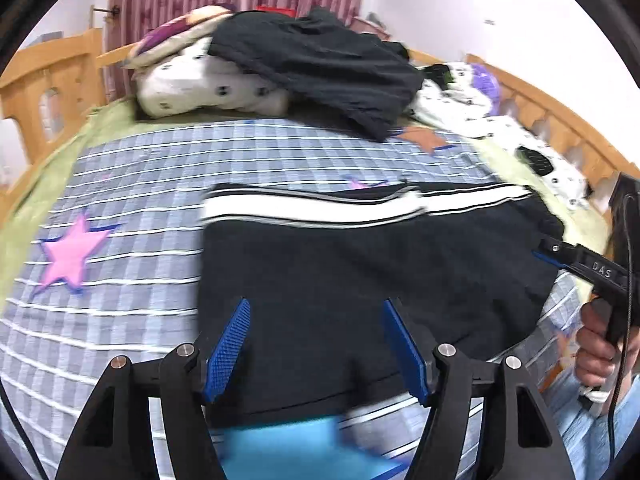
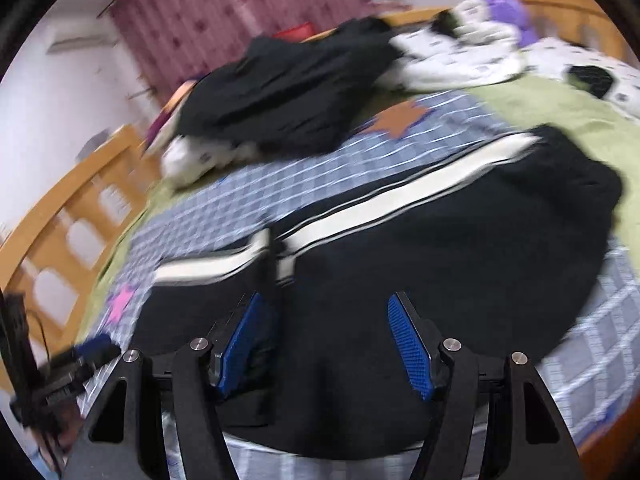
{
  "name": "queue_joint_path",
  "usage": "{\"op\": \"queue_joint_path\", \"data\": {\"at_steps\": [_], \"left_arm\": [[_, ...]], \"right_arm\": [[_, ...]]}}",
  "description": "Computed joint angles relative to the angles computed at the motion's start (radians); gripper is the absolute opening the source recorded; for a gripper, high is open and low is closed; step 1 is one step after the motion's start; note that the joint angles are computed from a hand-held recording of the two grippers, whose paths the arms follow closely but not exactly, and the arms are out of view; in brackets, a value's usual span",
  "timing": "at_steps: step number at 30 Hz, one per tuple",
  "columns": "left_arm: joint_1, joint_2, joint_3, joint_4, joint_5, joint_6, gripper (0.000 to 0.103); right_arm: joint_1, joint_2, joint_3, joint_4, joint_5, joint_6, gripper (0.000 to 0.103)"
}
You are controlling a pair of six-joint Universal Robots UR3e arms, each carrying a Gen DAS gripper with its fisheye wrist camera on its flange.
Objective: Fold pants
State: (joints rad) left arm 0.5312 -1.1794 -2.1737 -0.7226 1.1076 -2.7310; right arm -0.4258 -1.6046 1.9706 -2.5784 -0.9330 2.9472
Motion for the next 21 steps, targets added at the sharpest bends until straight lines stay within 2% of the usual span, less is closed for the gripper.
{"op": "queue_joint_path", "data": {"at_steps": [3, 6, 8, 9, 10, 11, 12, 14, 16, 19, 21], "left_arm": [[0.114, 0.055, -0.09, 0.06, 0.036, 0.036, 0.066], [0.204, 0.042, -0.108, 0.015, 0.023, 0.068, 0.066], [0.282, 0.046, -0.128, -0.039, -0.011, 0.109, 0.066], [0.331, 0.064, -0.148, -0.079, -0.04, 0.14, 0.066], [0.349, 0.067, -0.156, -0.094, -0.054, 0.154, 0.066], [0.39, 0.093, -0.164, -0.15, -0.09, 0.194, 0.066], [0.419, 0.11, -0.169, -0.188, -0.129, 0.225, 0.066], [0.478, 0.162, -0.174, -0.28, -0.202, 0.282, 0.066], [0.484, 0.165, -0.177, -0.287, -0.23, 0.284, 0.066], [0.352, 0.034, -0.176, -0.077, -0.146, 0.144, 0.066], [0.197, -0.131, -0.124, 0.032, 0.009, 0.055, 0.067]], "right_arm": [[0.109, 0.055, -0.035, -0.021, -0.038, 0.007, 0.065], [0.223, 0.118, -0.073, -0.023, -0.124, 0.009, 0.065], [0.294, 0.163, -0.088, -0.043, -0.219, 0.026, 0.052], [0.319, 0.183, -0.096, -0.037, -0.252, 0.022, 0.032], [0.344, 0.209, -0.113, -0.008, -0.287, 0.005, 0.027], [0.374, 0.222, -0.116, -0.017, -0.348, -0.004, 0.026], [0.38, 0.216, -0.094, -0.048, -0.365, -0.021, 0.026], [0.366, 0.165, -0.045, -0.076, -0.341, -0.037, 0.025], [0.355, 0.143, -0.022, -0.08, -0.331, -0.038, 0.025], [0.403, 0.213, -0.082, -0.018, -0.42, -0.027, 0.028], [0.42, 0.214, -0.087, -0.04, -0.447, -0.026, 0.03]]}}
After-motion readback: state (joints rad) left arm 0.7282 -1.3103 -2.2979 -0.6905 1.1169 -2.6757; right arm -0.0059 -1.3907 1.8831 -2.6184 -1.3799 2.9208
